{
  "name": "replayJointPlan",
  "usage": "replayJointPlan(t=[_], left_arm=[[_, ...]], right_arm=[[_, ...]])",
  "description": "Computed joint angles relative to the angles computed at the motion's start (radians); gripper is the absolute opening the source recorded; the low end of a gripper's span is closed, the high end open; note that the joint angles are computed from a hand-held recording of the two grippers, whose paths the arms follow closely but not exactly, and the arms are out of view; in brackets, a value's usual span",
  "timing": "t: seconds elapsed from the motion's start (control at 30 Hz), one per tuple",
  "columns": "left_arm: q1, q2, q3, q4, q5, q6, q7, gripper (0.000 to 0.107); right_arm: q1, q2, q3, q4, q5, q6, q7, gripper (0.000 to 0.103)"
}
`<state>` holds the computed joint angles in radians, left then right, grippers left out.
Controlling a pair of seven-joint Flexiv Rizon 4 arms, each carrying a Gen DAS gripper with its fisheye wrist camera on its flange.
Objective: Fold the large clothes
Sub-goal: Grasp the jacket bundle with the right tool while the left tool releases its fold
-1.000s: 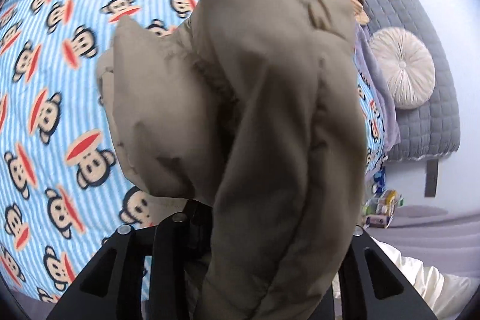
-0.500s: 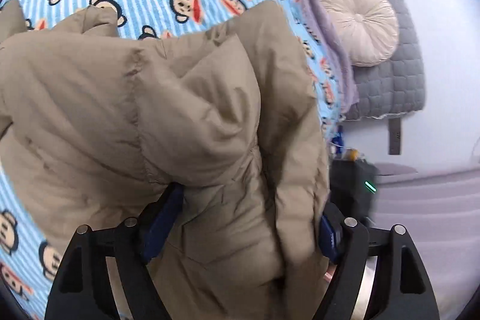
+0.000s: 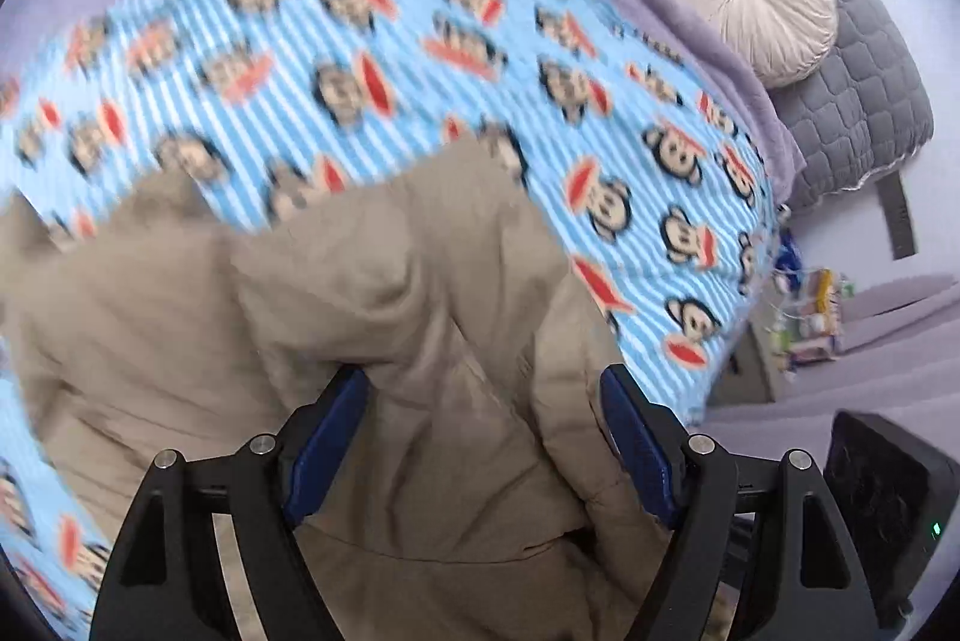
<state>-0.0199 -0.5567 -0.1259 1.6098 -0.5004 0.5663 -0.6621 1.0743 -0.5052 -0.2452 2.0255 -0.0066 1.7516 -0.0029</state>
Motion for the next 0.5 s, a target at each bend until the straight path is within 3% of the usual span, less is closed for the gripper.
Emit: replayJointPlan(t=[0.03, 0.07, 0.1, 0.2, 0.27, 0.37, 0.5], left_arm=[[0.006, 0.028, 0.0, 0.039, -0.02, 0.09, 0.042, 0.08], [0.011, 0.049, 0.003, 0.07, -0.036, 0.181, 0.074, 0.08], [0.013, 0.053, 0.007, 0.088, -0.047, 0.27, 0.09, 0.08], [0.0, -0.006, 0.063, 0.059, 0.016, 0.442, -0.006, 0.08], [-0.012, -0.073, 0.114, -0.011, 0.102, 0.447, -0.11, 0.08], [0.012, -0.129, 0.082, -0.056, 0.125, 0.417, -0.172, 0.08], [-0.04, -0.164, 0.038, -0.037, 0.187, 0.536, -0.193, 0.08]], right_arm=[[-0.048, -0.002, 0.041, -0.043, -0.026, -0.101, 0.0, 0.073], [-0.069, -0.005, 0.048, -0.067, -0.058, -0.168, 0.009, 0.056], [-0.078, -0.011, 0.049, -0.078, -0.076, -0.183, 0.007, 0.019], [-0.042, 0.021, -0.01, -0.065, -0.175, -0.3, 0.043, 0.016], [-0.024, 0.052, -0.027, -0.046, -0.234, -0.371, 0.068, 0.016], [-0.04, 0.071, -0.009, -0.006, -0.265, -0.381, 0.116, 0.016], [-0.062, 0.086, 0.018, 0.042, -0.297, -0.375, 0.191, 0.016]])
